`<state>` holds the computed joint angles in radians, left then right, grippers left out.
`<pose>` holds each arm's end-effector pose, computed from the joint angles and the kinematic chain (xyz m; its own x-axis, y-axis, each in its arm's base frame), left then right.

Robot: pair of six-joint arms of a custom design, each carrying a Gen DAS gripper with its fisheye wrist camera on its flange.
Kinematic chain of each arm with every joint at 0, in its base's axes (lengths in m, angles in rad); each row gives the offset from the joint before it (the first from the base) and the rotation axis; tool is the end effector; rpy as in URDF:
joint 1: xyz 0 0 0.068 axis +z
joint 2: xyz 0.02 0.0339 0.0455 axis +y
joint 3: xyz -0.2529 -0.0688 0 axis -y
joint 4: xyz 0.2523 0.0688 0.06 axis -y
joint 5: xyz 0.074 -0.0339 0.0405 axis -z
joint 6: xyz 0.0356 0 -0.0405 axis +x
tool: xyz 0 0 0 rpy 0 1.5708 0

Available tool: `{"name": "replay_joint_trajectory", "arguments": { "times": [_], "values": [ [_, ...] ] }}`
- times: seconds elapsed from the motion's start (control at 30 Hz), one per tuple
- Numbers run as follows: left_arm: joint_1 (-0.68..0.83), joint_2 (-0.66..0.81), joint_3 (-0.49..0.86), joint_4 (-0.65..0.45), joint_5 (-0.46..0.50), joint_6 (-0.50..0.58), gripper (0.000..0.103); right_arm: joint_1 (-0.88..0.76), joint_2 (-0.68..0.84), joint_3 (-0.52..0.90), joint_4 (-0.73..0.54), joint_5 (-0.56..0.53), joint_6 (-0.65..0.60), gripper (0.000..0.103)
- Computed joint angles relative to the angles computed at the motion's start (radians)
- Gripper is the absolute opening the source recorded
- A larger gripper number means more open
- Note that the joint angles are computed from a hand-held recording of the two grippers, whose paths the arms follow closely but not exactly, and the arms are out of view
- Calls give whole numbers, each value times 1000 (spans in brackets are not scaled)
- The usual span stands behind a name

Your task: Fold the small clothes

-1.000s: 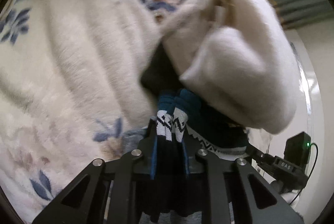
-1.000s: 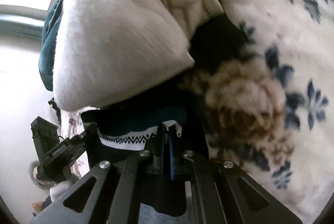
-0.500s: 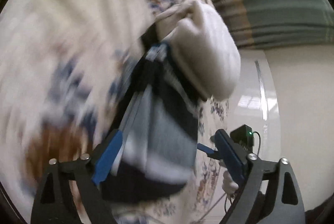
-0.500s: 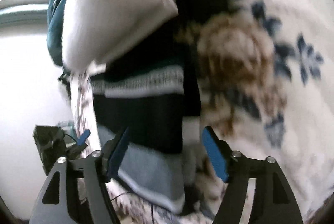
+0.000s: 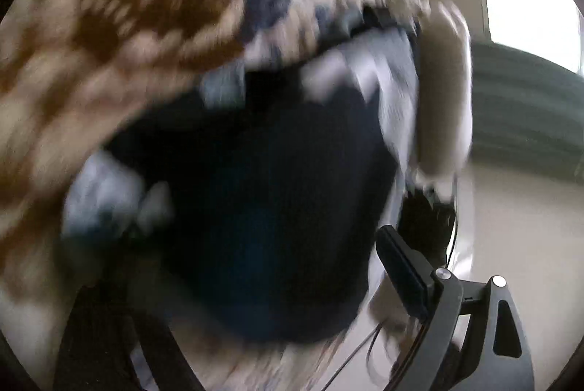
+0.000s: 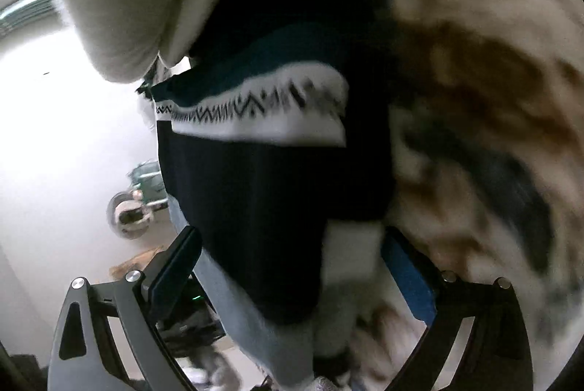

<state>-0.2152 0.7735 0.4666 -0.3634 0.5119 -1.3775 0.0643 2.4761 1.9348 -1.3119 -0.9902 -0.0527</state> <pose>0.1721 -0.0555 0.2059 -0.6673 -0.7299 0.1481 -0.4878 0.2780 -0.8275 0.4372 0.0580 0.1013 -0.9675 -0.0913 0.2360 0.1465 0.5583 0.8166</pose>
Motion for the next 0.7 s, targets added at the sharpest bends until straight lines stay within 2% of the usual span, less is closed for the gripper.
{"name": "replay_joint_trajectory", "arguments": {
  "times": [0.07, 0.1, 0.13, 0.17, 0.2, 0.23, 0.27, 0.4, 0.43, 0.47, 0.53, 0.6, 0.63, 0.67, 0.7],
  "values": [
    [1, 14, -6, 70, -66, -60, 90, 17, 50, 67, -15, -11, 4, 101],
    [2, 20, 21, 54, -107, -52, 72, 24, 56, 76, -8, -12, 23, 101],
    [11, 24, 37, 45, -111, -35, 44, 28, 55, 80, 18, -12, 56, 100],
    [37, 32, 57, 33, -88, -12, 41, 31, 23, 33, 87, -14, 101, 99],
    [62, 34, 69, 28, -63, 6, 38, 34, -5, -7, 139, -9, 129, 82],
    [86, 40, 87, 11, -39, 31, 35, 35, -38, -50, 182, 0, 153, 49],
    [99, 44, 115, -32, -23, 65, 35, 33, -79, -115, 236, -7, 187, 42],
    [248, 134, 272, -215, 131, 280, 31, 33, -334, -446, 513, 38, 394, 35],
    [306, 174, 335, -292, 188, 366, 31, 31, -427, -548, 571, 53, 455, 35],
    [340, 209, 348, -312, 224, 425, 31, 28, -504, -627, 602, 64, 491, 34],
    [426, 288, 462, -483, 318, 624, 31, 30, -734, -850, 696, 91, 609, 34],
    [461, 349, 531, -624, 356, 781, 31, 28, -985, -1045, 700, 107, 704, 33],
    [472, 393, 576, -730, 371, 905, 31, 28, -1111, -1120, 636, 112, 728, 33],
    [481, 397, 578, -798, 376, 985, 32, 40, -1237, -1182, 564, 127, 743, 33],
    [475, 406, 580, -877, 343, 1079, 36, 81, -1362, -1242, 542, 172, 809, 33]
  ]
}}
